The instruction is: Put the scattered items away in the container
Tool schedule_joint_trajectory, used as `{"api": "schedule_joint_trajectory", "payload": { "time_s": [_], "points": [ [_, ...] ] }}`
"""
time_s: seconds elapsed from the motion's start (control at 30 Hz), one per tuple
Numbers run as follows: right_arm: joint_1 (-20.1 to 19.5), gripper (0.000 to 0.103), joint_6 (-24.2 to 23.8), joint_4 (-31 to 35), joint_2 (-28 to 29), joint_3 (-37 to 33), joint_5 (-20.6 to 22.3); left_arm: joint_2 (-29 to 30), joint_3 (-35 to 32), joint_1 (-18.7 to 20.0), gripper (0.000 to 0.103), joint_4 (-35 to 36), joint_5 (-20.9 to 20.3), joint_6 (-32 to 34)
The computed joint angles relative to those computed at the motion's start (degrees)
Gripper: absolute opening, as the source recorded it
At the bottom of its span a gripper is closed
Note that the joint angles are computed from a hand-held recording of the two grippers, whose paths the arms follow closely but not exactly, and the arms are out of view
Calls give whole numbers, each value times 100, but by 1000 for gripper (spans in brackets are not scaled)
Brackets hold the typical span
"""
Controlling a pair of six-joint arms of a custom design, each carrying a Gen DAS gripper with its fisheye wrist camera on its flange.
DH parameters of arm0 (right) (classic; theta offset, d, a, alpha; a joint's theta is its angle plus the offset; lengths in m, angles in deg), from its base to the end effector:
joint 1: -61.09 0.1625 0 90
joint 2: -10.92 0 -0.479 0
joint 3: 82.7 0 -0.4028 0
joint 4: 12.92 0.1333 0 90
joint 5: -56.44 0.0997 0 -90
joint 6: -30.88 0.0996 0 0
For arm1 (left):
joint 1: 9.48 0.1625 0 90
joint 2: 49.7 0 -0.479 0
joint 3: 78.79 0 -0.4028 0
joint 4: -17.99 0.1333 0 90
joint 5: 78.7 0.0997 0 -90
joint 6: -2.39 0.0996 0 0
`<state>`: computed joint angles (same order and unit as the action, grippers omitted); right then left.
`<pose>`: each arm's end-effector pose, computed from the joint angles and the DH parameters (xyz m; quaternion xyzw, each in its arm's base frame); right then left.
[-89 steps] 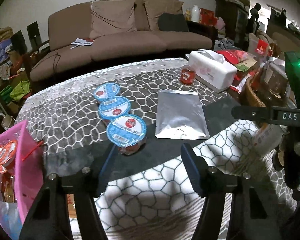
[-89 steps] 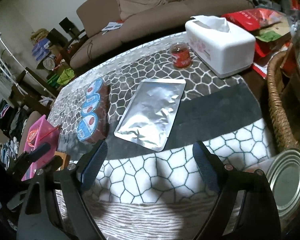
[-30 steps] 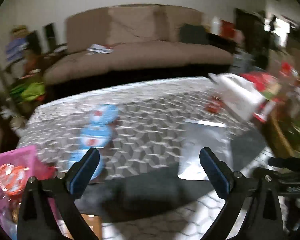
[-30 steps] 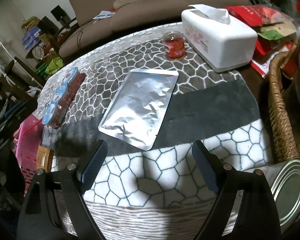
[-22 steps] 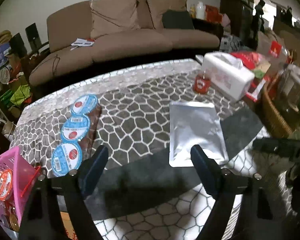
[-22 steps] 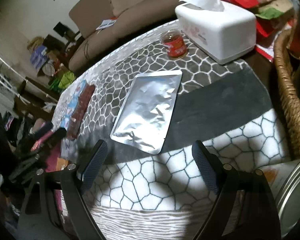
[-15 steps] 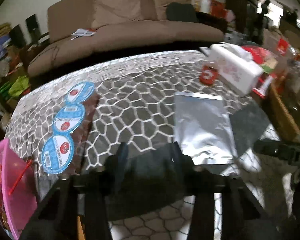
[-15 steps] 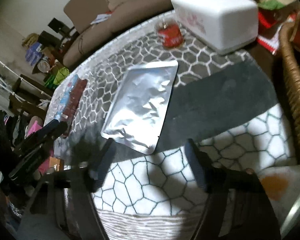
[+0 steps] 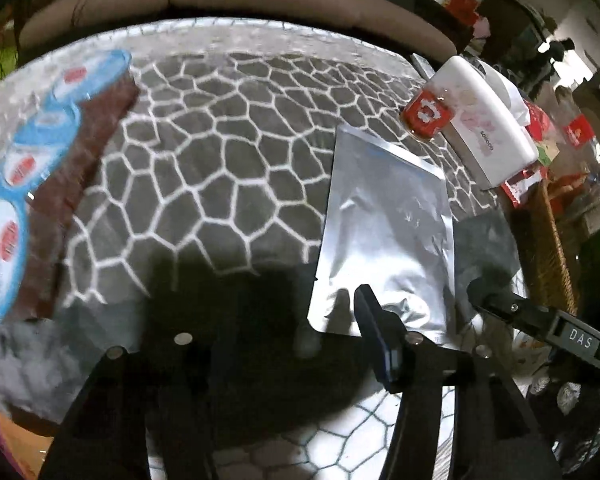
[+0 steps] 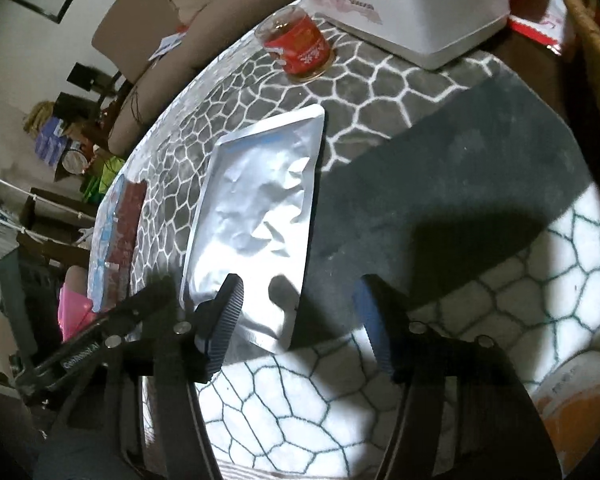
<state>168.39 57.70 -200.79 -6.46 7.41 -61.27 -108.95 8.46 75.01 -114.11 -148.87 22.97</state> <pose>0.2925 -0.6467 -0.1165 -0.1306 -0.9400 0.2836 0.1373 0.0972 -0.7328 0.3185 0.2001 0.9572 -0.0974 0.1853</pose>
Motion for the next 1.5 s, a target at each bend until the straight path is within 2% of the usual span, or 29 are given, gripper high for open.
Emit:
{"api": "schedule_joint_trajectory", "payload": {
  "time_s": [0.1,0.17,0.27,0.33,0.4,0.5,0.6,0.77,0.9,1.03,1.13,1.2,1.27,1.43,1.47,1.5],
  "points": [
    [-5,58,-103,-37,58,-93,4,51,-12,39,58,-72,-213,-126],
    [-17,58,-130,-113,87,-115,67,113,-143,97,58,21,-497,-378],
    [-85,56,-178,-312,106,-70,401,188,-286,177,57,147,-904,-664],
    [-129,47,-157,-398,130,-69,605,187,-235,156,41,104,-899,-659],
    [-158,42,-140,-357,166,-114,739,161,-129,119,37,25,-827,-599],
    [-69,31,-217,-56,188,-248,388,145,-58,99,22,-126,-662,-465],
    [-88,31,-209,-145,164,-198,503,143,-206,191,20,103,-904,-578],
    [-19,31,-350,-312,153,-214,582,34,-141,150,20,68,-939,-451],
    [12,33,-492,-460,123,-169,669,12,-199,174,21,102,-1076,-615],
    [-13,35,-372,-527,146,-151,793,-35,-104,154,28,125,-1032,-594],
    [3,38,-367,-634,117,-101,877,-103,-32,188,32,31,-1219,-628],
    [33,38,-439,-805,80,-67,1085,-131,-46,205,35,18,-1356,-645],
    [124,38,-587,-837,45,-87,1049,-151,-94,219,35,77,-1459,-753],
    [191,40,-523,-1109,-74,9,1327,-373,-130,248,35,207,-2011,-941],
    [206,40,-541,-1073,-101,16,1402,-436,-89,207,35,164,-2006,-872],
    [179,37,-566,-1072,-112,30,1713,-481,-102,196,35,271,-2202,-771]
  ]
}}
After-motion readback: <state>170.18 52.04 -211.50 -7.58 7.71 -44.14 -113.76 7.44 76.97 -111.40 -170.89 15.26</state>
